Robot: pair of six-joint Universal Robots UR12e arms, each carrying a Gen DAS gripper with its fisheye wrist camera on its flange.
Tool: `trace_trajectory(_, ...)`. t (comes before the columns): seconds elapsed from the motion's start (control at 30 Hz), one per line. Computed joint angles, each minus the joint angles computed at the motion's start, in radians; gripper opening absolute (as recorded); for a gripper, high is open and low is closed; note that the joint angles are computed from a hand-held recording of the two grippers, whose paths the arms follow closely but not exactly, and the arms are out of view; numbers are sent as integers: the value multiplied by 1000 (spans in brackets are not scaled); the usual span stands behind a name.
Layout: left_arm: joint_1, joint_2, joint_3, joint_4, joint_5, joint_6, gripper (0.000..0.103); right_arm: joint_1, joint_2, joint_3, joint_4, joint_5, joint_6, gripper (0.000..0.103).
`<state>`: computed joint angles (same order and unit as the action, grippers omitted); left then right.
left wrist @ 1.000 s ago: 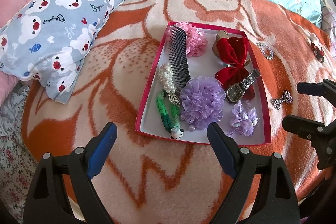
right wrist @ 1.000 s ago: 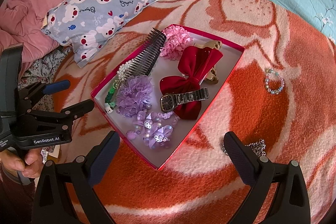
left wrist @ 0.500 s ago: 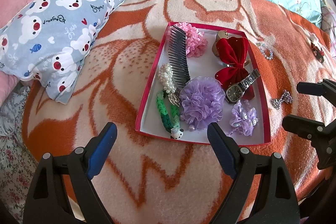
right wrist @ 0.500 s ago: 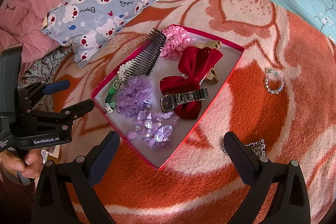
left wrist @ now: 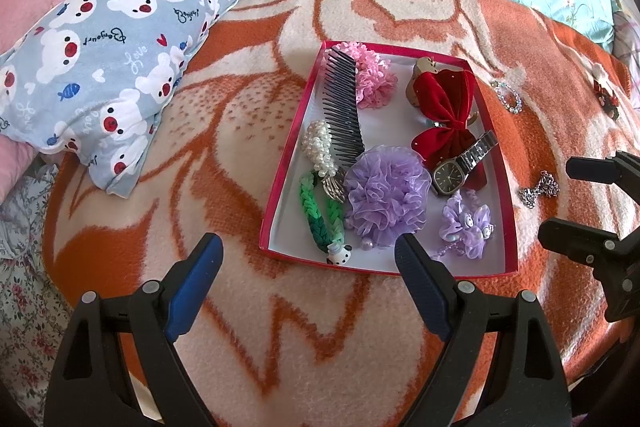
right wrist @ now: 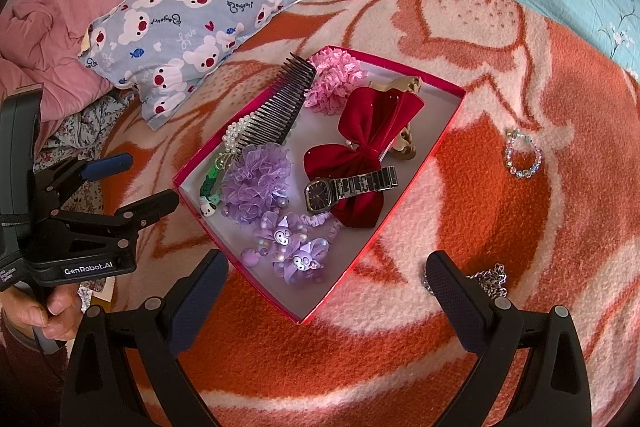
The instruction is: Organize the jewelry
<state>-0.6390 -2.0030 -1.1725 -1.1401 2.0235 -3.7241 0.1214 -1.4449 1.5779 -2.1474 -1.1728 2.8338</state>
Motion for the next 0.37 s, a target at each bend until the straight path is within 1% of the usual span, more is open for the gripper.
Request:
trace_trajectory(0.2, 3, 0, -3, 8, -7, -12, 89, -2, 2, 7, -13, 0, 12, 100)
trace_trajectory(0.3, 14, 1, -9, 15, -44, -28, 89, -13, 3, 22, -40, 12, 35, 100)
trace_trajectory(0.37, 18, -4, -8, 19, -55, -36, 89, -23, 3, 33, -51, 6, 59, 100)
